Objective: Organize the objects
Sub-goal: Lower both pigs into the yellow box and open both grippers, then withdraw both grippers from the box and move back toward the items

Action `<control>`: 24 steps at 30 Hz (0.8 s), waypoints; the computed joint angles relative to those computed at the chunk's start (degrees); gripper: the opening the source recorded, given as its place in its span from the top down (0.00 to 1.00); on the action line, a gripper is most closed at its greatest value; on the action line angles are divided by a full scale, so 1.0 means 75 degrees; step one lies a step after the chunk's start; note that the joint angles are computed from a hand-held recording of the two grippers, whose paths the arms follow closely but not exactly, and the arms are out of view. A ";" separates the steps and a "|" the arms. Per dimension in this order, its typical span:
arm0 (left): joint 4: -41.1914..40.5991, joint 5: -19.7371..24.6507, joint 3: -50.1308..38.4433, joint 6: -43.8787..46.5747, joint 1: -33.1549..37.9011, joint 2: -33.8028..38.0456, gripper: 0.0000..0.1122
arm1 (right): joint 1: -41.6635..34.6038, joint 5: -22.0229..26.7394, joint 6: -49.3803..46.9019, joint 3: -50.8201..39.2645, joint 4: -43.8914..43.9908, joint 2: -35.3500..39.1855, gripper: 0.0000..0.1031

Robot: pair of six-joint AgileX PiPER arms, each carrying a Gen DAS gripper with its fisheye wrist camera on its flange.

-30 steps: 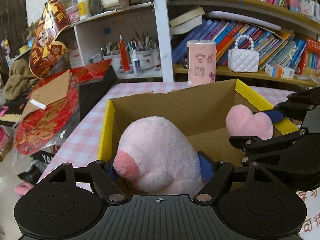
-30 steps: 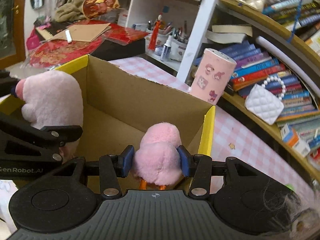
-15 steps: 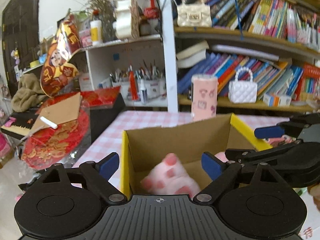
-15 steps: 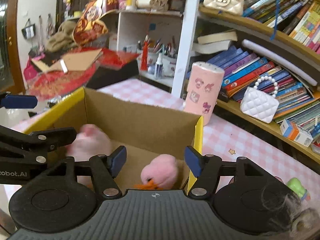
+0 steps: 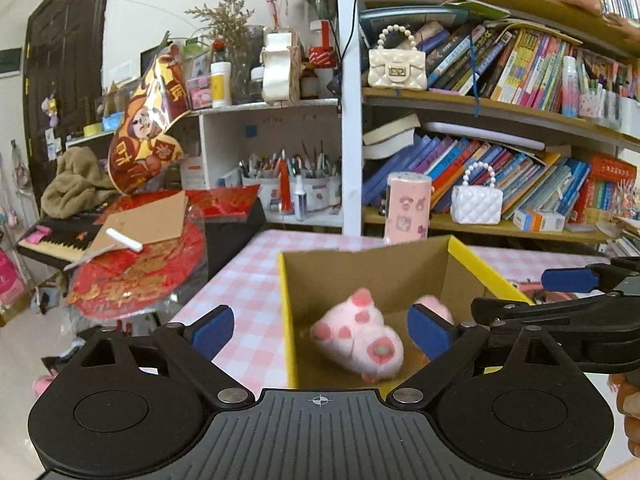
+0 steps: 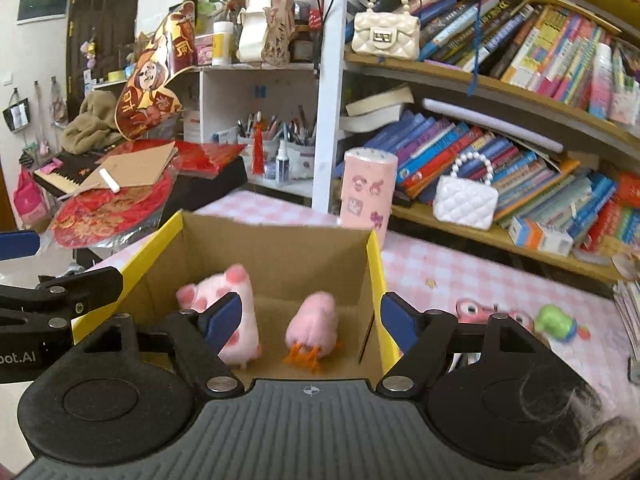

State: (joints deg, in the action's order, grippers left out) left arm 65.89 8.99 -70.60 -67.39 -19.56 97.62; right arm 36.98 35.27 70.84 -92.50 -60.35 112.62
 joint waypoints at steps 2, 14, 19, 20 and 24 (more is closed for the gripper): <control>0.0018 -0.0038 0.0404 -0.0027 0.0027 -0.0277 0.15 | 0.0268 0.0250 0.0362 0.0297 -0.0150 -0.0156 0.28; -0.1181 0.0243 0.2694 0.0796 0.0088 -0.2004 0.15 | 0.2162 0.2051 0.2416 0.1606 -0.0033 -0.0677 0.28; -0.1497 0.0355 0.3313 0.1092 0.0057 -0.2518 0.15 | 0.2790 0.2646 0.3057 0.1814 0.0094 -0.0685 0.28; -0.1661 0.0341 0.3404 0.1277 0.0069 -0.2600 0.15 | 0.2903 0.2731 0.3144 0.1850 0.0123 -0.0684 0.28; -0.2637 0.0256 0.3650 0.2358 0.0119 -0.2839 0.15 | 0.3215 0.3014 0.3380 0.1947 0.0220 -0.0675 0.28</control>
